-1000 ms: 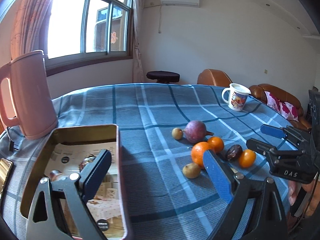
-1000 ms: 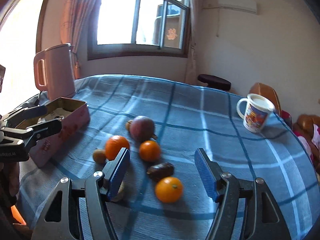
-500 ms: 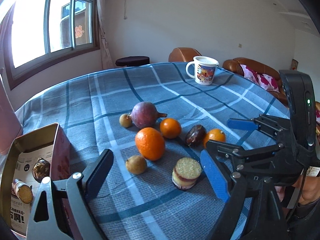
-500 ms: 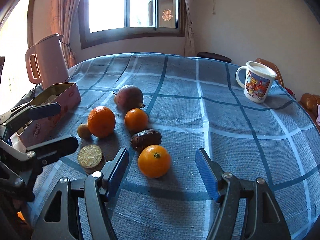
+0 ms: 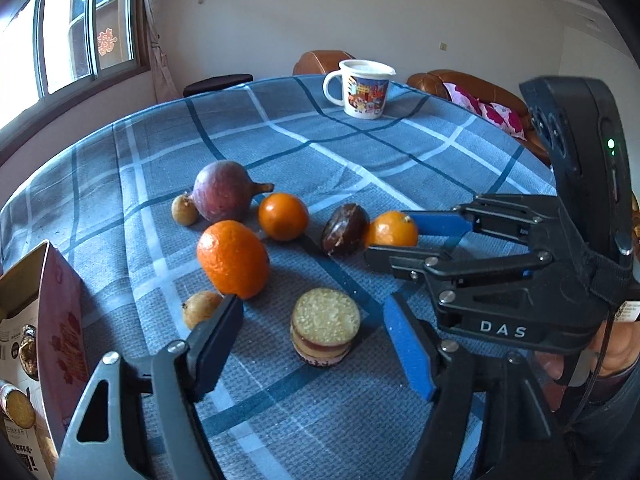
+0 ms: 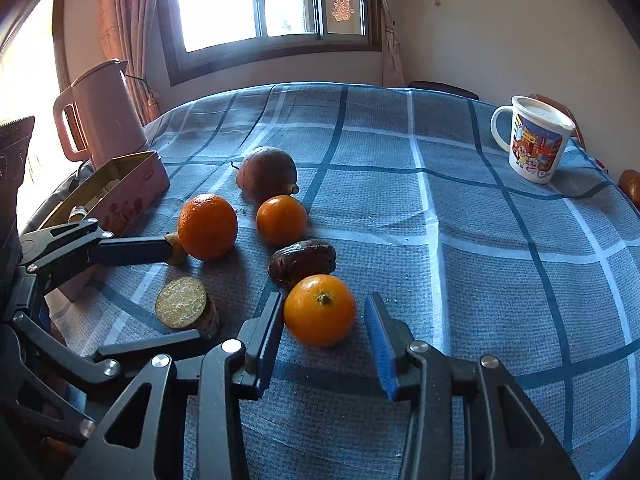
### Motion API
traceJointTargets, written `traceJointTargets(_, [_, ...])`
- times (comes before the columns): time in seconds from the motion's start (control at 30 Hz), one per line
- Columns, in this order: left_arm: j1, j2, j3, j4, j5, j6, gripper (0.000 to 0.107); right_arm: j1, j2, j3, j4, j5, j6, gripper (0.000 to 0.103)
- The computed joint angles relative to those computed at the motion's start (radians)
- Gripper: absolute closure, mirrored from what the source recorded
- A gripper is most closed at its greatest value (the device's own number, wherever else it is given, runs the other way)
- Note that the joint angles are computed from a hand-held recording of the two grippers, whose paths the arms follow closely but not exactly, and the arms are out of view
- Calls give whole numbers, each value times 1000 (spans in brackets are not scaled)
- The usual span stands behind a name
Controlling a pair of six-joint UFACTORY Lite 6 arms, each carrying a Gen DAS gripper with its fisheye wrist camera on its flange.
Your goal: Organize fruits
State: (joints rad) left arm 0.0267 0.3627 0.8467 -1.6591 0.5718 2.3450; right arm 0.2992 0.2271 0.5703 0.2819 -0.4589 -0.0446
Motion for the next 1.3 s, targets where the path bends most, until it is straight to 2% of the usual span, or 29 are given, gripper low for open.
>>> traceJointTargets(0.03, [-8,15,18,34,-12,-37,48,0,0,1,-5,2,4,61])
traceJointTargets(0.1, [-15,36,44,90,-19,-96,67,3,2,3,1,4,-3,62])
traceJointTargets(0.13, [-10,39,46,105,-6,-104,70,4,5,7,4,7,-9,62])
traceJointTargets(0.17, [-8,33,38,92,-3,-87,70,6,6,9,12,8,-18,65])
traceJointTargets(0.6, [103,-16,-20,-33,143,25,70,4,-38,-53,-65,-63,55,66])
traceJointTargets(1.3, [187,-72,-98,-175,248,153,70,72,-111,-161,-6,-235,-2,66])
